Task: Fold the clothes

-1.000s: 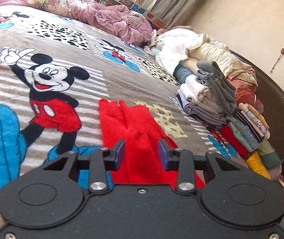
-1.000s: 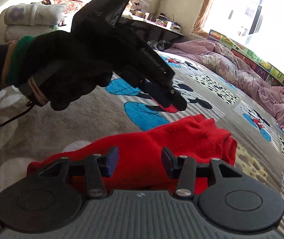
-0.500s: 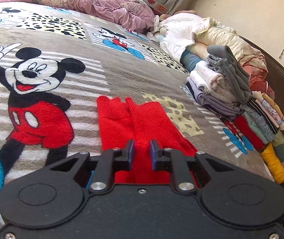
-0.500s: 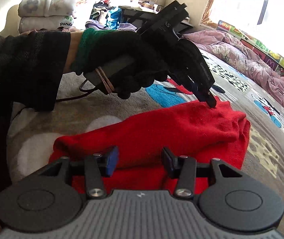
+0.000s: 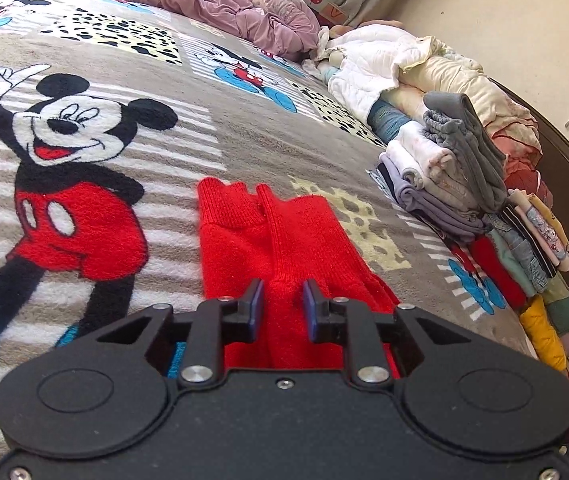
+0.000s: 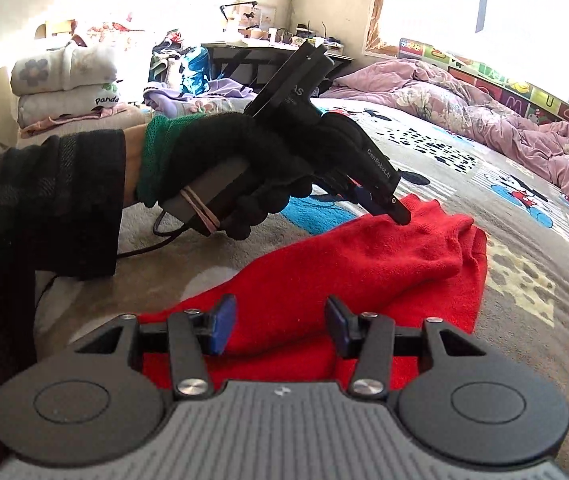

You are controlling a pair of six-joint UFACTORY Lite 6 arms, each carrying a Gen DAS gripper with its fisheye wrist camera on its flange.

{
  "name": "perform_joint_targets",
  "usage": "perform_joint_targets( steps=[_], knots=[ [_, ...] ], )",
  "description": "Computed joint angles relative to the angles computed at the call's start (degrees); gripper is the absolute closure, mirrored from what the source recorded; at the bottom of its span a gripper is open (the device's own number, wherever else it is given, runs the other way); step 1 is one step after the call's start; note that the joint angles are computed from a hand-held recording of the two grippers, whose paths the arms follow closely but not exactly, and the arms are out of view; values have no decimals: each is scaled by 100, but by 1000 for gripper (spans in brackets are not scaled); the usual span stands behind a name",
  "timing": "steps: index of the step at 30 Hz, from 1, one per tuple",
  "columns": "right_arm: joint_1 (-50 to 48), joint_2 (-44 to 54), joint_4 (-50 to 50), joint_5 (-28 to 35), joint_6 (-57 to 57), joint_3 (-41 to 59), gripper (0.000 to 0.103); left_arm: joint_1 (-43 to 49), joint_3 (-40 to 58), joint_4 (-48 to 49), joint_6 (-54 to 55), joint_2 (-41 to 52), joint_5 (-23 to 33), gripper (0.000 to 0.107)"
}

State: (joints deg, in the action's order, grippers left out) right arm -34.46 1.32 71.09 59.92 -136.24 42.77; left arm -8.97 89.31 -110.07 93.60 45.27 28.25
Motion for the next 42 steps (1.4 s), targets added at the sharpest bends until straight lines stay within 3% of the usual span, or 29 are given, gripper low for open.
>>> perform_joint_targets(
  steps=[8, 13, 16, 18, 23, 26, 29, 33, 38, 42],
  knots=[
    [251, -296, 454, -41, -104, -359, 48, 114, -1005, -1484, 1624, -797, 542, 103],
    [573, -285, 384, -718, -351, -556, 48, -70, -824, -1678, 1770, -552, -116, 103],
    [524, -297, 251, -859, -351, -624, 48, -126, -578, -1543, 1600, -299, -191, 103],
    [455, -354, 153, -810, -273, -609, 48, -224, -444, -1598, 1671, -209, -478, 102],
    [211, -473, -310, -264, 336, -190, 48, -158, -878, -2199, 2286, -580, -348, 102],
    [301, -98, -152, -263, 569, 397, 48, -200, -1058, -2500, 2690, -809, -381, 98],
    [749, 412, 359, -836, 494, 1012, 48, -243, -1258, -2954, 3241, -1014, -314, 96],
    [1243, 1272, 611, -1387, 506, 1890, 48, -310, -1162, -2566, 3222, -887, -224, 96],
    [1706, 2788, 258, -1990, 1117, 3041, 48, -746, -226, -2779, 3634, -80, -1433, 94],
    [1729, 3059, -149, -1862, 1533, 3411, 47, -697, -312, -2877, 3681, -109, -1350, 92]
  ],
)
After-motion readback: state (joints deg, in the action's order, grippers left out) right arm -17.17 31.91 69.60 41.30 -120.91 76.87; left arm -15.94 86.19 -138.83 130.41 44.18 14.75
